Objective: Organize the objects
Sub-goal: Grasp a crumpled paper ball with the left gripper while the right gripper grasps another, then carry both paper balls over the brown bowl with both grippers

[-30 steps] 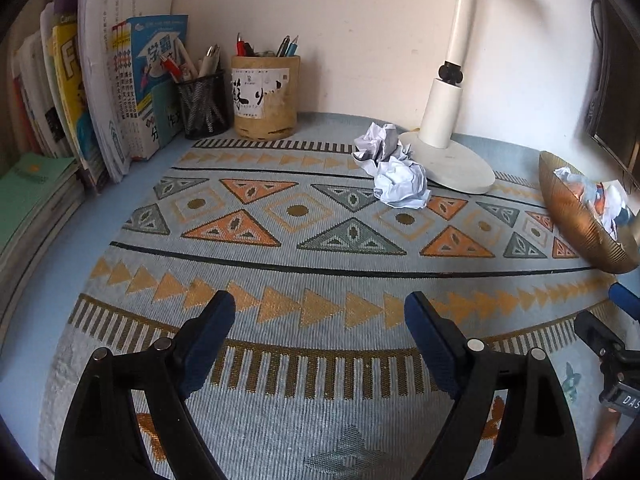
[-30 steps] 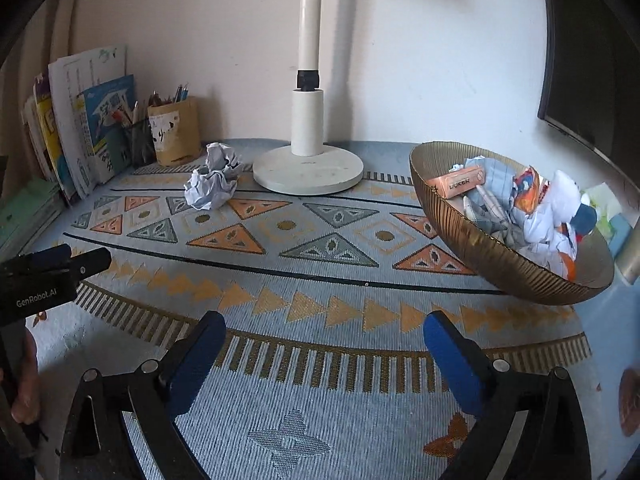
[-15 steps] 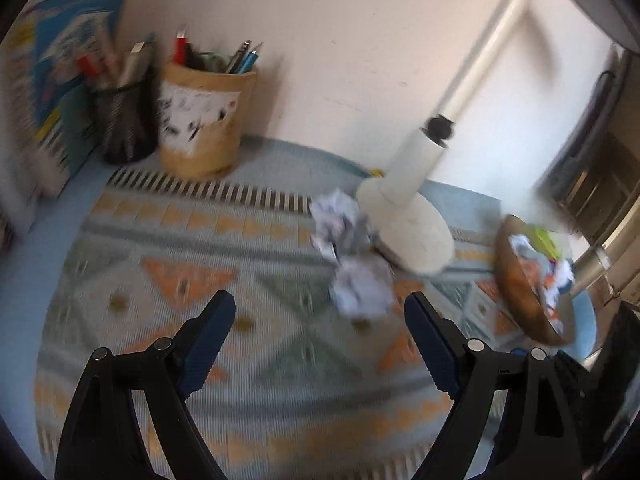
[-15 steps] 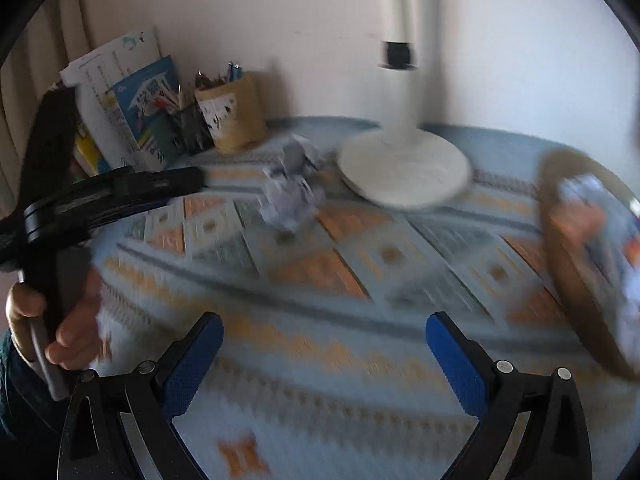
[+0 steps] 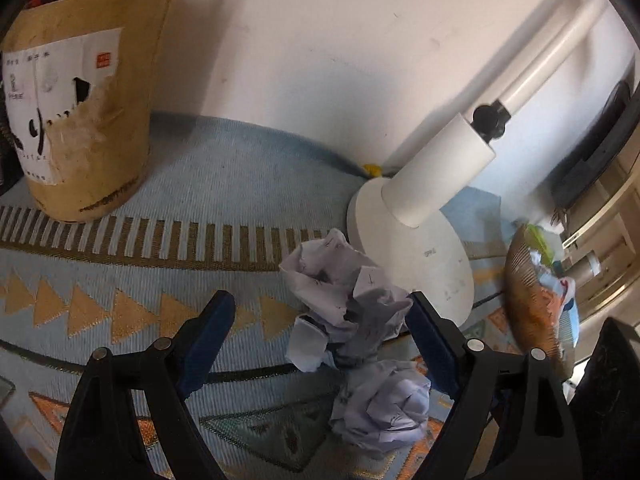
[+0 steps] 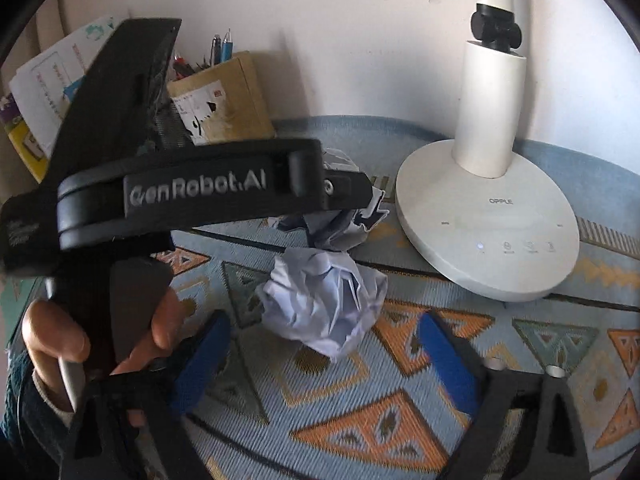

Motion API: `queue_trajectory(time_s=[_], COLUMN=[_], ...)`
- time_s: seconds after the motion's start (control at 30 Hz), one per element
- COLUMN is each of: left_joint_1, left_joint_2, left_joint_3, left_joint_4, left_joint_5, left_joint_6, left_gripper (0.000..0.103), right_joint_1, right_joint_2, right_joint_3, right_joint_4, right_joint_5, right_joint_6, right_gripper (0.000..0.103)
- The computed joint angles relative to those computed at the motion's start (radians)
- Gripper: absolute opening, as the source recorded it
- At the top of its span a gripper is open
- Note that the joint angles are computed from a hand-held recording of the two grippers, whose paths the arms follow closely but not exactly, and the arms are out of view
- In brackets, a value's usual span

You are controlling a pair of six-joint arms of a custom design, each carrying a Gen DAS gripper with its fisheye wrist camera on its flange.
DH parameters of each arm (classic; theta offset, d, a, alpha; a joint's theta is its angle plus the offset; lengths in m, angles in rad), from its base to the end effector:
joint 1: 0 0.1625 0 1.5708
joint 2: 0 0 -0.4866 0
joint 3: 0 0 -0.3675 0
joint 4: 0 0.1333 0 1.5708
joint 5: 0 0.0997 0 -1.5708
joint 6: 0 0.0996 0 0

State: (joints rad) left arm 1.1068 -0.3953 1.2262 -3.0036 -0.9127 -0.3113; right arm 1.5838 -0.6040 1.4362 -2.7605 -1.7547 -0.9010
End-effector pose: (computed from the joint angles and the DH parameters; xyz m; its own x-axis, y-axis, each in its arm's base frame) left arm -0.1949 -0.8235 0.0700 -0.9340 -0.1835 -0.3065 0.0870 0.7153 -0.6934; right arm 0.1252 -0.7740 0.1103 -0.6013 -0.7025 0.3807 -0.7789 0.6217 -0.0830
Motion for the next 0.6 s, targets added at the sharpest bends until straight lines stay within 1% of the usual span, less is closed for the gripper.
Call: queue_trajectory(time_s=[0.03,0.07,0.1,0.17,0.2,0.27,0.37,0.43,0.5,0.53,0.6], left_joint_1=[-0.003,-0.006,-0.009,-0.013,-0.016,-0.02,-0.032,-0.046,-0.054,-0.061,-0.071], left_joint_2=[0.007,0.012,0.017,0.032,0.036,0.045,0.058,0.066,0.068,0.068,0.055], left_joint_3=[-0.011,-0.013,-0.018,-0.035,-0.039,-0.048,-0.042,-0.033,-0.02,-0.007,0.033], left_joint_4=[0.011,0.01,0.008,0.011,0.011,0.009,-0.042,-0.083,-0.126,-0.151,-0.175], left_joint_5=[0.014,0.025,0.036,0.056,0.062,0.055,0.073,0.129,0.165,0.192,0.213], left_joint_6=[0.004,0.007,0.009,0.018,0.025,0.046,0.087,0.111,0.11,0.102,0.072], left_gripper=[0.086,0.086,0.085,0.082,0.068,0.051,0.048,0.047,0.047,0.047,0.047], right_joint_1=[0.002,0.004,0.004,0.001,-0.002,-0.006,-0.009,-0.012,-0.02,-0.018,-0.035], right_joint_2=[0.003,0.004,0.003,-0.007,-0.014,-0.023,-0.034,-0.049,-0.074,-0.077,-0.099], right_joint_3=[0.001,0.004,0.012,0.032,0.041,0.049,0.063,0.089,0.121,0.131,0.136], right_joint_4=[-0.009,-0.013,-0.028,-0.061,-0.072,-0.068,-0.068,-0.091,-0.109,-0.122,-0.108], right_joint_5=[-0.011,-0.019,-0.019,0.006,0.024,0.044,0.049,0.056,0.079,0.077,0.073], right_joint_6=[-0.001,-0.005,-0.011,-0.024,-0.029,-0.032,-0.036,-0.047,-0.058,-0.052,-0.049], right_gripper=[0.07,0.057,0.054,0.051,0.051,0.051,0.051,0.051,0.051,0.051,0.051])
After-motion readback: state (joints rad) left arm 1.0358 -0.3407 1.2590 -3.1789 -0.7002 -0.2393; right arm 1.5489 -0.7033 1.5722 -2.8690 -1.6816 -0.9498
